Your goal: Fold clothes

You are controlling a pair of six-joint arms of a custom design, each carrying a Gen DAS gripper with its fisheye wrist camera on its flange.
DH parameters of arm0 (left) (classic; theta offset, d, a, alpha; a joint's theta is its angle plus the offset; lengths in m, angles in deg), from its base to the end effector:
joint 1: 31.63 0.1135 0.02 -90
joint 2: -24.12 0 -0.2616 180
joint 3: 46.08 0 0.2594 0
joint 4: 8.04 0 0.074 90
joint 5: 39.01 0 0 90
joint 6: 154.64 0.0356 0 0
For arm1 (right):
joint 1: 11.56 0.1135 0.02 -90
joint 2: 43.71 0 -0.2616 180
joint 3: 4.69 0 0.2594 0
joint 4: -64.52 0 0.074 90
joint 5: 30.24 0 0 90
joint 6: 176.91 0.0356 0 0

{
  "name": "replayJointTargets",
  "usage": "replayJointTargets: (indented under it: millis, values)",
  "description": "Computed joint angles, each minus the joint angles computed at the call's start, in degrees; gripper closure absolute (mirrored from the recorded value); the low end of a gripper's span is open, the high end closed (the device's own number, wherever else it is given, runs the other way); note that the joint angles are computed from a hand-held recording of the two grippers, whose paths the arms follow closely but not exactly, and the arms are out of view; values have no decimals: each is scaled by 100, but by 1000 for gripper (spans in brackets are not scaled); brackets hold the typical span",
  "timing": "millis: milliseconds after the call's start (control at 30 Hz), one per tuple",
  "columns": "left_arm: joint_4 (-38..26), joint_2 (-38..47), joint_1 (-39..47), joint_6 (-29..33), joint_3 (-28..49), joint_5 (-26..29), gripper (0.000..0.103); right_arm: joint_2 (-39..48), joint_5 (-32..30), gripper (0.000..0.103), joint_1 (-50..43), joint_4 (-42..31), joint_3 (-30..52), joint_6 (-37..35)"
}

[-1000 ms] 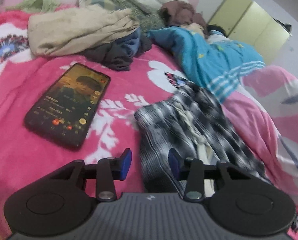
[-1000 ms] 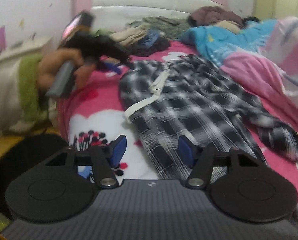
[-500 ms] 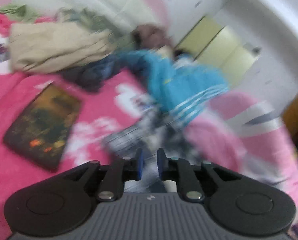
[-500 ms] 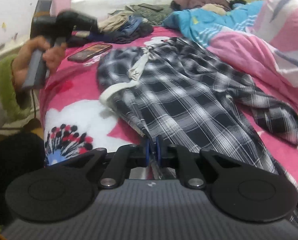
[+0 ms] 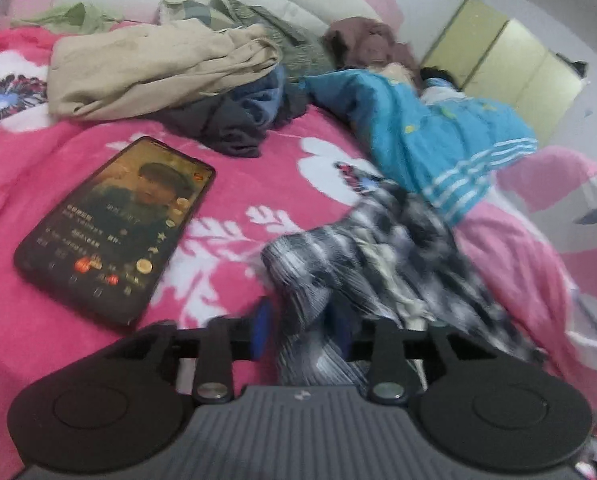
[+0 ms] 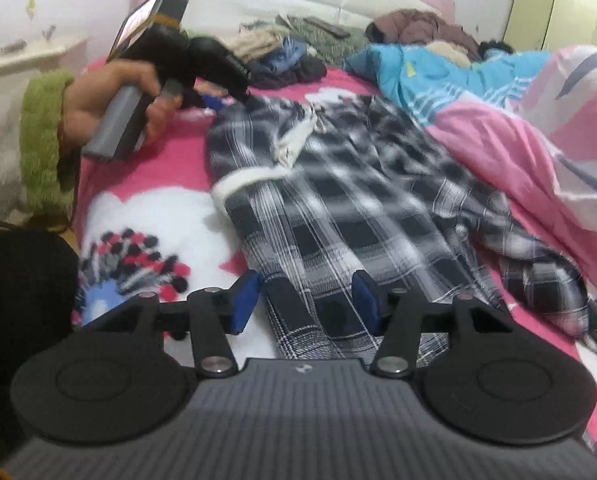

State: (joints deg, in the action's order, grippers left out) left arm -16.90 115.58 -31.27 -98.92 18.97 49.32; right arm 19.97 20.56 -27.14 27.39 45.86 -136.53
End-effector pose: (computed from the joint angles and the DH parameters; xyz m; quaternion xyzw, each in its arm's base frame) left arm 0.3484 0.0032 0.1964 -0.2708 0.8457 -0.1217 0.4434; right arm 0.2195 -0.0378 0.2109 -0.3684 0.8138 0.0933 0.4397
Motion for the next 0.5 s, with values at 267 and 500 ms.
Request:
replayJointTargets:
  millis: [267,500]
  values:
    - [-70,-738,-152,-203,-474,-566,96,218,-369,99,-261,-460,288,-172]
    - [-500,-1847,38,-104,-1166,-364,96,139,-856,99,-811,-2197,1036,-1097]
